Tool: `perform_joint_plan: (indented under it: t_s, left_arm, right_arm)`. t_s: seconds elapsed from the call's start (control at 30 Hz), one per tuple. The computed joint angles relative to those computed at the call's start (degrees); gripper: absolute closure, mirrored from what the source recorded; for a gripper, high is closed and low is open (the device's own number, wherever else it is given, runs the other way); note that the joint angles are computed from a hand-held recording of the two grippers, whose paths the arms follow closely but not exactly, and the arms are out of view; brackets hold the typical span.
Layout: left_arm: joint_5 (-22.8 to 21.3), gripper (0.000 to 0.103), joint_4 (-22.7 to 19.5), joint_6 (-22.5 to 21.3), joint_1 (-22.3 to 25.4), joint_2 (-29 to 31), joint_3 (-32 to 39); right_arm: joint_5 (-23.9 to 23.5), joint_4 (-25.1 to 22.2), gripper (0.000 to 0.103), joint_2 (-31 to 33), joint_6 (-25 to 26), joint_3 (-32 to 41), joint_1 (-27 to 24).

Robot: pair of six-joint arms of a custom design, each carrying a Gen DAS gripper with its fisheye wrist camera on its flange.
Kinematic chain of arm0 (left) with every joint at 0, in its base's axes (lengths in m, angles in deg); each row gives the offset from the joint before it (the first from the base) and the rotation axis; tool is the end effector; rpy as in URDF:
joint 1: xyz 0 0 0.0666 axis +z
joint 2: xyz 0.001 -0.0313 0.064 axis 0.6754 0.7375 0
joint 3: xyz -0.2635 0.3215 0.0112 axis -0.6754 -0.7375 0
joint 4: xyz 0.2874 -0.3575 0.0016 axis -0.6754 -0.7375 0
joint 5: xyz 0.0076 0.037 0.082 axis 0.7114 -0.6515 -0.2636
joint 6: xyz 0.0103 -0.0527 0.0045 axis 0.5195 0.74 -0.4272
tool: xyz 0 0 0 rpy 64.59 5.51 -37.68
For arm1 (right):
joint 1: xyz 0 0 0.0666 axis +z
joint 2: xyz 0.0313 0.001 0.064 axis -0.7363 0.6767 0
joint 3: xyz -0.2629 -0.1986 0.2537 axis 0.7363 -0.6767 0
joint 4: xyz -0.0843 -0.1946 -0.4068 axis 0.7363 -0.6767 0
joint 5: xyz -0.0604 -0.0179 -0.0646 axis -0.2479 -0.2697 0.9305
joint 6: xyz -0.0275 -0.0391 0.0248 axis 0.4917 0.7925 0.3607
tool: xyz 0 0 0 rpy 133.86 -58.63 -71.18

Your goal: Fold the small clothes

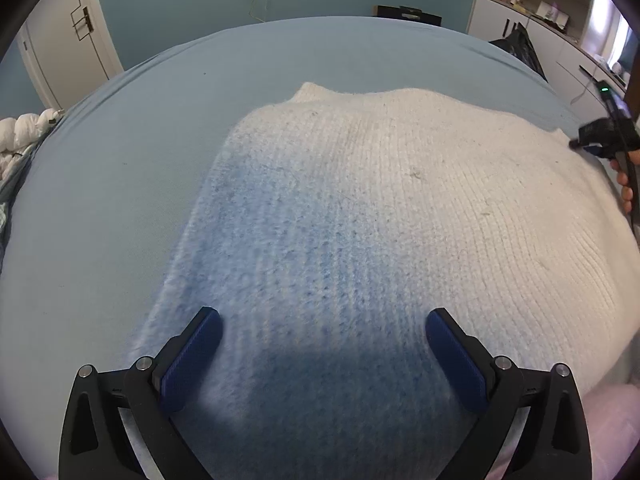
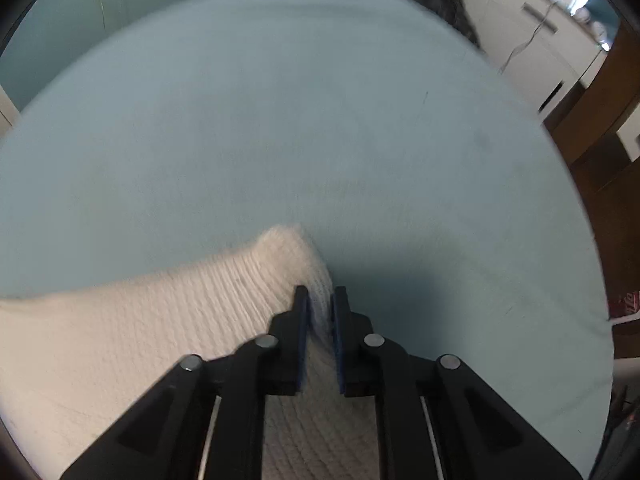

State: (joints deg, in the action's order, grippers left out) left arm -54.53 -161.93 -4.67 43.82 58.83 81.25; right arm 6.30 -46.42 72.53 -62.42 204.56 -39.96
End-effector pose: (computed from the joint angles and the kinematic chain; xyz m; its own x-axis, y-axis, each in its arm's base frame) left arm 0.2834 0.0005 0.5641 -0.8595 0.2442 -0.4490 0.2854 0.9581 -0.0252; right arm 0.6305 0.0720 0.5362 -0.8028 0.4468 -0.3948 0.5055 0.8612 -0.0533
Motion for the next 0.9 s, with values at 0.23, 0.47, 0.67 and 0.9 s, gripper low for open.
perform_joint_plan:
  t_s: [0.23, 0.47, 0.67, 0.9]
  left_arm:
    - [7.28, 0.000, -1.09, 0.87, 4.97, 1.46, 6.01]
    - [-3.03, 0.000, -6.62, 6.40, -7.18, 2.23, 2.73]
    - [-5.21, 0.000, -3.44, 7.29, -7.00, 0.52, 1.13]
    - [2.34, 0.000, -9.00, 5.71, 5.93, 0.53, 11.00]
  right_arm:
    - [0.19, 9.11, 0.024, -14.31, -14.21, -6.99, 1.55]
    - [-12.76, -5.43, 0.021, -14.10, -3.03, -5.43, 14.59]
    - [-6.66, -5.47, 0.021, -16.66, 1.57, -16.22, 22.03]
    - [-3.63, 2.65, 0.021, -37.88, -14.35, -31.73, 16.01]
